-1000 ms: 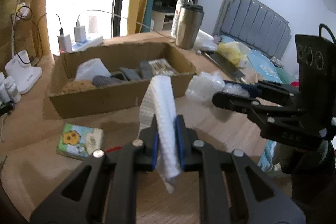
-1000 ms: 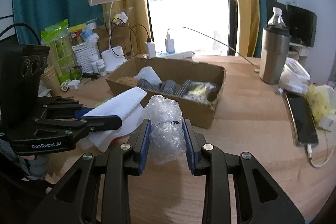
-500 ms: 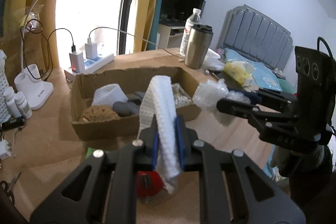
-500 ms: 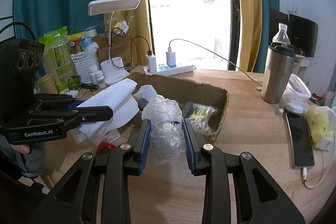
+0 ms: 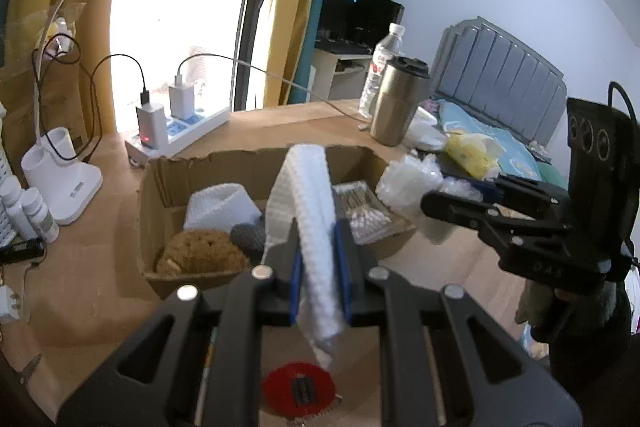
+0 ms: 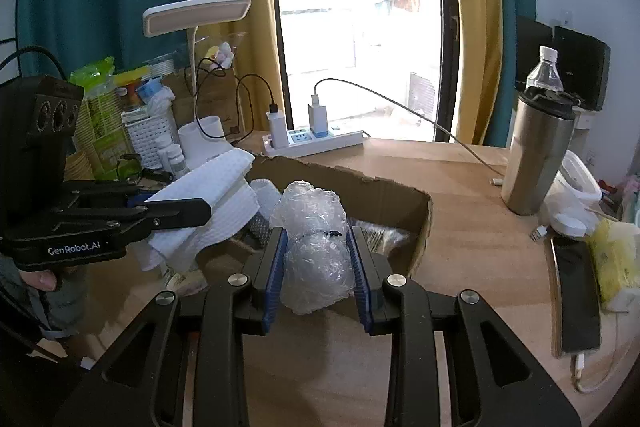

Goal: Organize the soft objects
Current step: 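Carry the towel with the left gripper into the box while the right carries the bubble wrap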

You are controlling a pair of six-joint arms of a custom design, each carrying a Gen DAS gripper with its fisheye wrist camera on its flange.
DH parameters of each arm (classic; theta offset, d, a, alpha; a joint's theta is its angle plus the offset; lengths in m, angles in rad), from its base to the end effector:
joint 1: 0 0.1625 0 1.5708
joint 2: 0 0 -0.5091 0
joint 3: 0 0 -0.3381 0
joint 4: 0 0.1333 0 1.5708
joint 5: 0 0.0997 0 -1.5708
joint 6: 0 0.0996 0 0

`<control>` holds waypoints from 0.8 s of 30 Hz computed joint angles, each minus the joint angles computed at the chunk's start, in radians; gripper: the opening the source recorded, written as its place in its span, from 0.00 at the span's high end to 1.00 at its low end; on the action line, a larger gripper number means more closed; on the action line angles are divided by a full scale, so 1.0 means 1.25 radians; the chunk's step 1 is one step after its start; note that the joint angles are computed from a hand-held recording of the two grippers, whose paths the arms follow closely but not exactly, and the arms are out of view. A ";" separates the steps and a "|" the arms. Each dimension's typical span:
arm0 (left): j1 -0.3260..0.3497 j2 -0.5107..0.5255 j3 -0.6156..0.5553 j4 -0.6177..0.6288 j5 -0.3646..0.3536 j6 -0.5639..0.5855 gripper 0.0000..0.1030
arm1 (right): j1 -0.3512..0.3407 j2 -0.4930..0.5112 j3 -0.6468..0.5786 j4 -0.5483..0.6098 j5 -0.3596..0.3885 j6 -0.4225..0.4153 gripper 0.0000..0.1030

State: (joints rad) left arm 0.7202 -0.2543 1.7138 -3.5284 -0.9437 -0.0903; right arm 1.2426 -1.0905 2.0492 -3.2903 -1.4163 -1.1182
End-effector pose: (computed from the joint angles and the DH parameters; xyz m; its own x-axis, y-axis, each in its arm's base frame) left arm -0.3669 -0.5770 -0.0687 -0.8013 0.3698 -0.4703 0.5905 0.6152 -0.5223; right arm -0.0429 -0.5871 0.3347 -0.6339 -0.5212 0.5713 -0.7698 0.4959 -0.4018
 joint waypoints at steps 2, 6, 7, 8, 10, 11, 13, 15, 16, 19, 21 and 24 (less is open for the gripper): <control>0.005 0.003 -0.014 0.009 0.000 0.002 0.85 | 0.002 0.008 -0.013 0.008 -0.002 0.002 0.69; 0.016 0.008 -0.041 0.031 -0.005 0.006 0.85 | 0.006 0.022 -0.042 0.030 -0.007 0.008 0.69; 0.020 0.011 -0.050 0.037 -0.007 0.008 0.85 | 0.007 0.026 -0.049 0.036 -0.008 0.010 0.69; 0.022 0.012 -0.056 0.042 -0.008 0.009 0.85 | 0.008 0.030 -0.056 0.039 -0.010 0.013 0.69; 0.028 0.016 -0.072 0.053 -0.012 0.012 0.85 | 0.012 0.038 -0.071 0.050 -0.014 0.017 0.69; 0.031 0.018 -0.079 0.058 -0.013 0.014 0.85 | 0.013 0.043 -0.079 0.056 -0.014 0.018 0.69; 0.037 0.023 -0.094 0.069 -0.017 0.018 0.85 | 0.015 0.051 -0.091 0.064 -0.016 0.022 0.69; 0.042 0.027 -0.108 0.079 -0.020 0.022 0.85 | 0.017 0.060 -0.105 0.072 -0.018 0.027 0.69; 0.044 0.030 -0.115 0.084 -0.021 0.024 0.85 | 0.018 0.065 -0.113 0.077 -0.019 0.029 0.69; 0.053 0.036 -0.137 0.103 -0.027 0.026 0.85 | 0.021 0.078 -0.133 0.088 -0.023 0.038 0.69; 0.058 0.041 -0.153 0.117 -0.032 0.027 0.85 | 0.022 0.085 -0.145 0.093 -0.025 0.045 0.69; 0.065 0.050 -0.179 0.137 -0.040 0.031 0.85 | 0.024 0.096 -0.166 0.101 -0.031 0.055 0.69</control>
State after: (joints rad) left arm 0.8016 -0.1913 1.4897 -3.3576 -0.9938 -0.0511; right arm 1.2721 -0.9708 1.8420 -3.1636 -1.4556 -1.0498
